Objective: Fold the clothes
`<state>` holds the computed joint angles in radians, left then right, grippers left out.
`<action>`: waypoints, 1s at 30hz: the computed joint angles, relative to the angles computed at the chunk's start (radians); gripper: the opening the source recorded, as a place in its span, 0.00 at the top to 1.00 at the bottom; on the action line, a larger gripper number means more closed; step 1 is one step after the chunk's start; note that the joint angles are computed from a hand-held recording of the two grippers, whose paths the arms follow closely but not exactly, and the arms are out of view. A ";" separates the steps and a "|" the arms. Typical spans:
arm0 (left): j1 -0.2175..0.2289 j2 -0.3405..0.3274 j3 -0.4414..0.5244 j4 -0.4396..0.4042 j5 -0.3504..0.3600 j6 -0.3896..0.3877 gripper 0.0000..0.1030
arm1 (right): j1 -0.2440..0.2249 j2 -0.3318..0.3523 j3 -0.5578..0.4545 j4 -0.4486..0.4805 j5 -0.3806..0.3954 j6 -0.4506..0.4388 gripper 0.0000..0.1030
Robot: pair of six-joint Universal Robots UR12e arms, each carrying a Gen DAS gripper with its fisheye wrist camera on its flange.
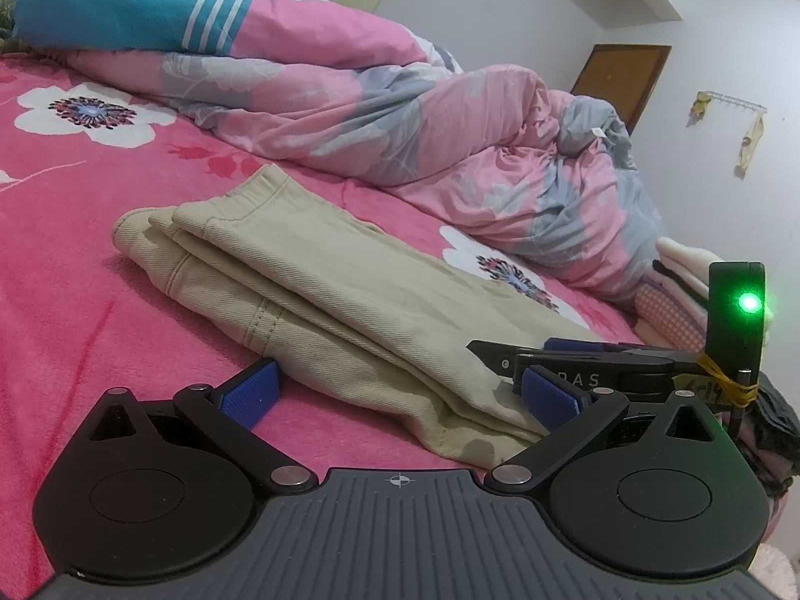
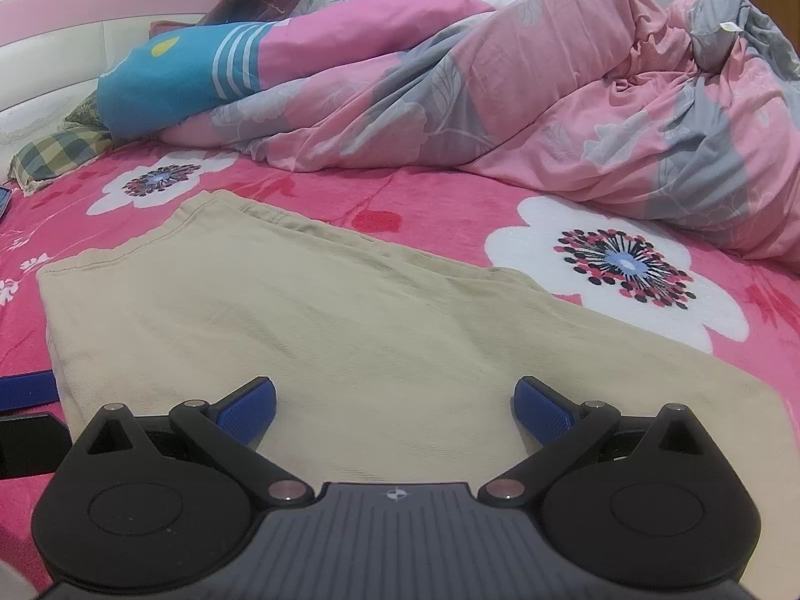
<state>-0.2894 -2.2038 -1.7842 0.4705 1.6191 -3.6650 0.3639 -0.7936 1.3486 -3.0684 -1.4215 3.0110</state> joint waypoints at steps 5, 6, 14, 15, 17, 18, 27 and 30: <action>-0.001 0.000 0.001 -0.002 0.003 -0.001 0.00 | 0.000 0.000 0.000 0.001 -0.001 0.000 0.00; -0.002 0.000 0.001 -0.002 0.004 -0.001 0.00 | 0.000 0.000 0.000 0.001 -0.001 0.000 0.00; -0.003 0.000 0.002 -0.003 0.007 -0.002 0.00 | 0.001 -0.001 0.001 0.001 -0.003 -0.001 0.00; -0.003 0.000 0.002 -0.003 0.007 -0.003 0.00 | 0.001 -0.001 0.001 0.001 -0.003 -0.001 0.00; -0.003 0.000 0.002 -0.003 0.007 -0.003 0.00 | 0.001 -0.001 0.001 0.001 -0.003 -0.001 0.00; -0.003 0.000 0.002 -0.003 0.007 -0.003 0.00 | 0.001 -0.001 0.001 0.001 -0.003 -0.001 0.00; -0.004 0.002 0.000 -0.004 0.010 -0.003 0.00 | 0.001 -0.001 0.000 0.002 -0.003 -0.001 0.00; -0.004 0.001 0.001 -0.005 0.012 -0.002 0.00 | 0.001 -0.001 0.000 0.002 -0.003 -0.001 0.00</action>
<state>-0.2938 -2.2025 -1.7833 0.4657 1.6307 -3.6669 0.3647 -0.7946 1.3488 -3.0660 -1.4249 3.0097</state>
